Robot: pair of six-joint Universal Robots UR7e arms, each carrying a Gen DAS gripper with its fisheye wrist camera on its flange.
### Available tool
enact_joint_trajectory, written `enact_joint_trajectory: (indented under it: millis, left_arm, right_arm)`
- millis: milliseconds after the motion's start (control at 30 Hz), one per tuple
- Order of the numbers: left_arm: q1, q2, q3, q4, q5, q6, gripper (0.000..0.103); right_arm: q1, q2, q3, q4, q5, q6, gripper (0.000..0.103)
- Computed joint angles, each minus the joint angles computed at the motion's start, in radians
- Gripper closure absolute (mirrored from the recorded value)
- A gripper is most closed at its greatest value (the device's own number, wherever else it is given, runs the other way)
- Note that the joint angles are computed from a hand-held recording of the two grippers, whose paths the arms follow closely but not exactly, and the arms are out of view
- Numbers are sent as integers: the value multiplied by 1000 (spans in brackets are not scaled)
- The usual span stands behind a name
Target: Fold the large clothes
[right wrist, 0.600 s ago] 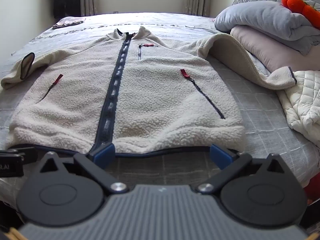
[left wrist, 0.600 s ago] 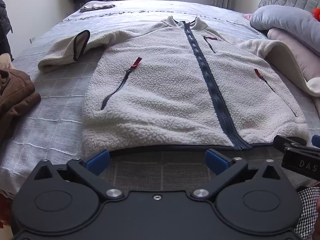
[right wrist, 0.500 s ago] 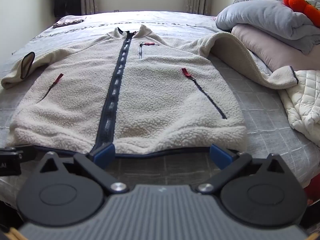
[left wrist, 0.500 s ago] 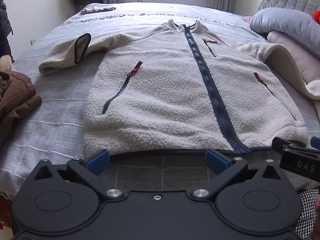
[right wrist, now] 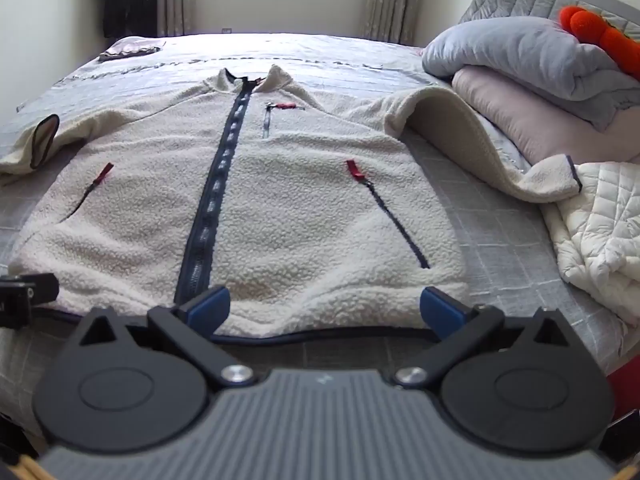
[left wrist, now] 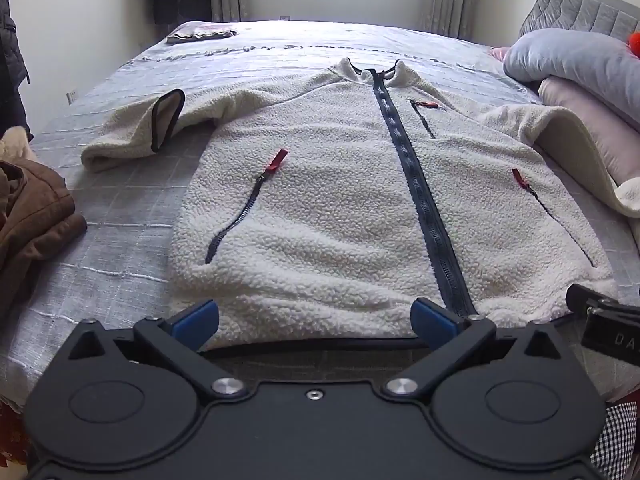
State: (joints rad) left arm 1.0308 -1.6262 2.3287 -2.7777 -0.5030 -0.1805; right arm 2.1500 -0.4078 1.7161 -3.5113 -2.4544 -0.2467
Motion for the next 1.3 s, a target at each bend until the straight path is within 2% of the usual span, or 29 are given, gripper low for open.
enact_joint_trajectory:
  millis: [233, 400, 567, 667, 733, 900, 1000, 1100, 1200, 1300]
  left_arm:
    - [-3, -14, 8, 18, 31, -21, 0]
    - [-5, -15, 16, 1, 82, -10, 0]
    - [22, -24, 31, -145, 104, 84, 0]
    - [58, 5, 38, -345, 91, 259, 0]
    - [87, 0, 18, -321, 80, 277, 0]
    - [187, -78, -58, -112, -92, 208, 0]
    - [244, -98, -96, -68, -200, 218, 0]
    - [319, -108, -140, -18, -328, 197, 0]
    - [431, -105, -185, 46, -497, 150, 1]
    - [543, -75, -215, 46, -670, 123, 2]
  right_arm:
    - [-8, -5, 11, 29, 15, 47, 0]
    - [-5, -3, 18, -10, 19, 33, 0]
    - [-9, -11, 41, -74, 3, -3, 0]
    - [-32, -21, 70, -153, 37, -55, 0]
    - [-47, -31, 77, -150, 45, -68, 0]
    - [-90, -83, 107, -93, 95, -11, 0]
    - [-116, -122, 121, -35, 130, 26, 0]
    - [-152, -166, 141, 8, 192, 11, 0]
    - [-209, -218, 182, -13, 272, -8, 0]
    - [-294, -285, 230, -6, 392, 62, 0]
